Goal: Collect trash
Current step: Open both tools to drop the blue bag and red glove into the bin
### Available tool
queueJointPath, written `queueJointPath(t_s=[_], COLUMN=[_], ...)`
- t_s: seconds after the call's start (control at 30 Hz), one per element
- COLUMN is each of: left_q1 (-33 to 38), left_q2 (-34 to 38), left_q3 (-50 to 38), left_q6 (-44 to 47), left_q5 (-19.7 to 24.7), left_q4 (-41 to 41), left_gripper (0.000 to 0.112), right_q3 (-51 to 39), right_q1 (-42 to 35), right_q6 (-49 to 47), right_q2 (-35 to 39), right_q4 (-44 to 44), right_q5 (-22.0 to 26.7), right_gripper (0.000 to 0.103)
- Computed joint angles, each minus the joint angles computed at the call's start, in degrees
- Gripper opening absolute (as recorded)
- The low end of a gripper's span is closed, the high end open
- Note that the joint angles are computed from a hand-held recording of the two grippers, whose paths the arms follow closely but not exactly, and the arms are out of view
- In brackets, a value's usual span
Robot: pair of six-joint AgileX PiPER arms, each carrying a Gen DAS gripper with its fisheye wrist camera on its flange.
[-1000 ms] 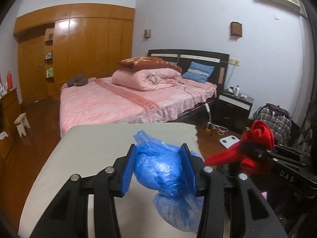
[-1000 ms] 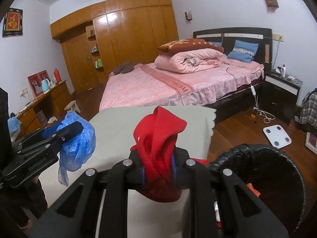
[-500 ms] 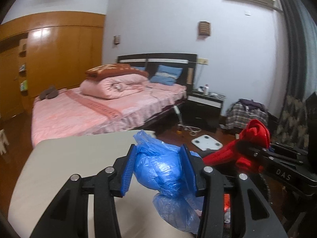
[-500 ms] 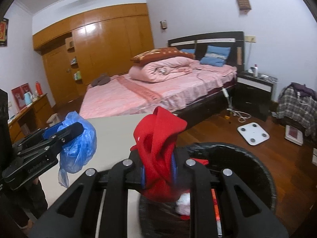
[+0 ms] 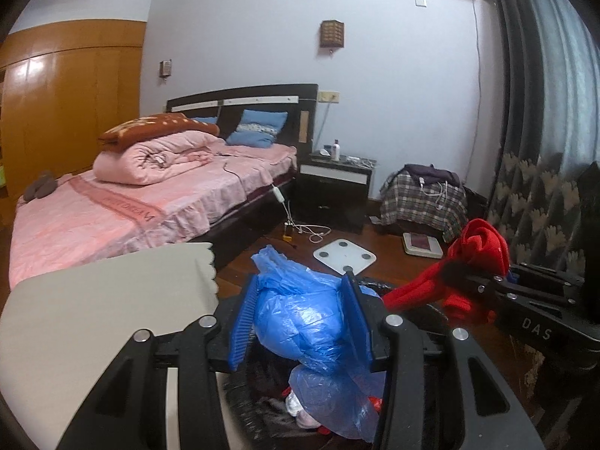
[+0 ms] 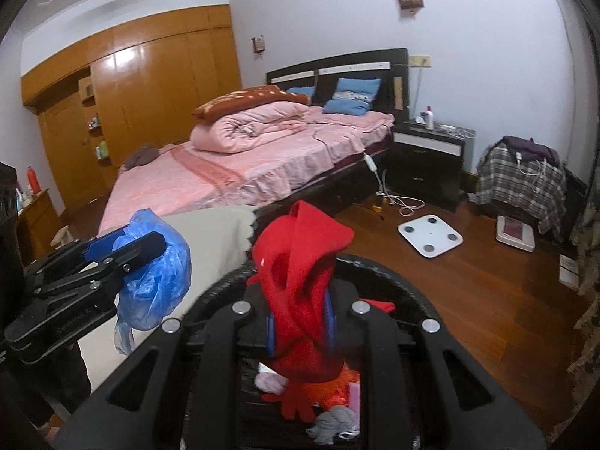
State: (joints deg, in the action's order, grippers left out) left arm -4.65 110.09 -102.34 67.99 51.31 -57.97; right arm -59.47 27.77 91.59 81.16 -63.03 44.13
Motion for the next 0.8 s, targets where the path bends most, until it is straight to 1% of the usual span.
queueJointPath(t_s=[0.17,0.4,0.47,0.5,0.53,0.57,0.6,0.63,0.67,0.7,0.77,0.8], left_q1=[-3.54,-6.91,-7.68,-7.98,-8.2,-8.27,-8.16,-7.9,-7.71,-7.47,-6.69,-6.43], left_q2=[2.04,4.59,5.51,5.15,5.47,5.98,6.33,6.53,6.74,6.8,6.72,6.62], left_q3=[-0.97,-2.26,-3.16,-2.27,-2.49,-3.16,-3.53,-3.77,-4.1,-4.27,-4.8,-5.01], left_q6=[-1.79,-4.23,-5.34,-5.07,-5.11,-5.14,-5.07,-4.91,-4.87,-4.81,-4.83,-4.93], left_q5=[-2.29,-3.87,-3.71,-4.0,-4.02,-3.57,-3.12,-2.85,-2.7,-2.58,-2.26,-2.35], left_q4=[1.93,4.38,5.46,5.41,5.56,5.44,5.27,4.86,4.6,4.42,4.54,4.69], left_gripper=[0.045,0.045,0.045,0.045,0.048,0.054,0.059,0.067,0.074,0.076,0.08,0.082], right_q3=[2.29,4.92,5.17,5.47,5.72,5.91,5.78,5.58,5.44,5.94,6.66,6.69], right_q1=[-3.22,-7.2,-8.06,-8.81,-9.16,-9.56,-9.9,-9.67,-9.36,-9.18,-8.69,-7.95], right_q6=[0.61,1.47,1.32,1.2,1.15,0.97,-0.1,-0.39,-0.21,0.77,2.13,2.67], right_q2=[-0.1,0.56,0.9,1.06,1.18,1.43,1.97,2.44,2.85,2.79,2.45,2.36], right_q4=[0.0,-0.47,-0.36,-0.23,-0.1,0.04,0.76,1.0,0.93,0.21,-0.94,-1.21], right_q5=[-2.4,-5.98,-6.74,-7.68,-8.2,-8.65,-8.75,-8.0,-7.19,-7.04,-6.4,-5.03], right_gripper=[0.018,0.019,0.019,0.022,0.024,0.026,0.033,0.044,0.052,0.065,0.076,0.089])
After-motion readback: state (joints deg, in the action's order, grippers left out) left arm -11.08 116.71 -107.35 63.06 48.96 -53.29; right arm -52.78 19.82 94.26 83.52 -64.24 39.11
